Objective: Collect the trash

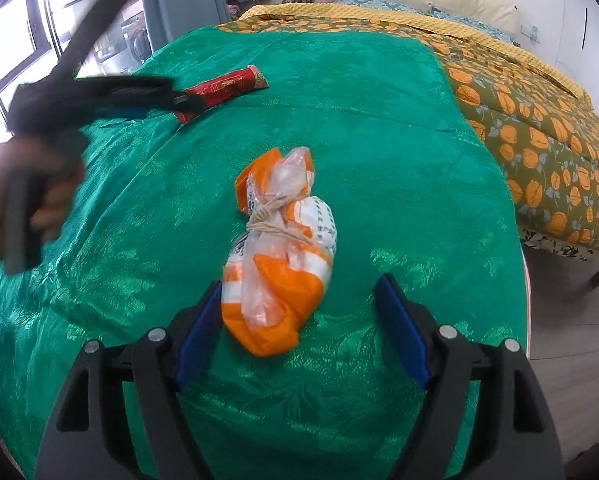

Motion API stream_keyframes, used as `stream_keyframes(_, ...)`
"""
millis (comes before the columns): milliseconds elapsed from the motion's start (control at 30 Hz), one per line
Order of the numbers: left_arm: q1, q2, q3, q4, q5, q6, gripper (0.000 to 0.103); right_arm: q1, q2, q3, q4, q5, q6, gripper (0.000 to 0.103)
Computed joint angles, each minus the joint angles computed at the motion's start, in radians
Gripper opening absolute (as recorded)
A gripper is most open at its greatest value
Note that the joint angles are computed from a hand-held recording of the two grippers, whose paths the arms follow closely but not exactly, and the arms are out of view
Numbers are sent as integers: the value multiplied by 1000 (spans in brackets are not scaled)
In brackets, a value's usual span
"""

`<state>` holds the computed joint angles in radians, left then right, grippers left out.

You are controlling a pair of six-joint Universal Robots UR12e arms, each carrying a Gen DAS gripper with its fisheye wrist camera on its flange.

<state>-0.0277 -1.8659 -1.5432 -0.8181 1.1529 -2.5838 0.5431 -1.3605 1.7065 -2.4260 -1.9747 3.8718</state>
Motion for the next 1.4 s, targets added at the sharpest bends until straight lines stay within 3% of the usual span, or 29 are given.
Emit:
stream_keyframes(100,-22,-33,37,-16,21,4,71,0,0,-1,2,-1,-1,76)
stream_keyframes(167,-30,-41,40,-5,28,4,62,0,0,0,2,-2,-1,76)
stream_keyframes(233,-32,-41,33,21,21,12,29,0,0,0,3,-2,-1,76)
stream_keyframes(367,-16,-12,2,30,-4,-4,28,0,0,-1,4,-2,-2,76)
stream_keyframes(500,20,64,-67,8,-6,17,28,0,0,0,1,0,-2,76)
stream_keyframes(733,158,290,-287,-124,-88,156,28,0,-1,0,3,-1,-1,76)
stream_keyframes(867,213,368,-376,-178,-113,213,29,1,1,-3,10,-8,-3,75)
stream_keyframes(933,230,391,-408,-166,-126,239,36,4,3,-8,19,-16,-3,75)
stream_keyframes(967,235,397,-414,-172,-136,257,50,6,2,-8,24,-17,-1,75)
stream_keyframes(1033,248,409,-423,-184,-158,300,90,13,-10,4,20,-8,2,76)
stream_keyframes(1200,268,398,-398,-225,-210,337,93,16,-71,67,-16,75,35,81)
stream_keyframes(1333,246,363,-351,-154,-184,302,93,3,-105,72,1,96,86,81)
stream_keyframes(1400,260,349,-313,-198,-220,314,93,-6,-109,55,13,106,94,81)
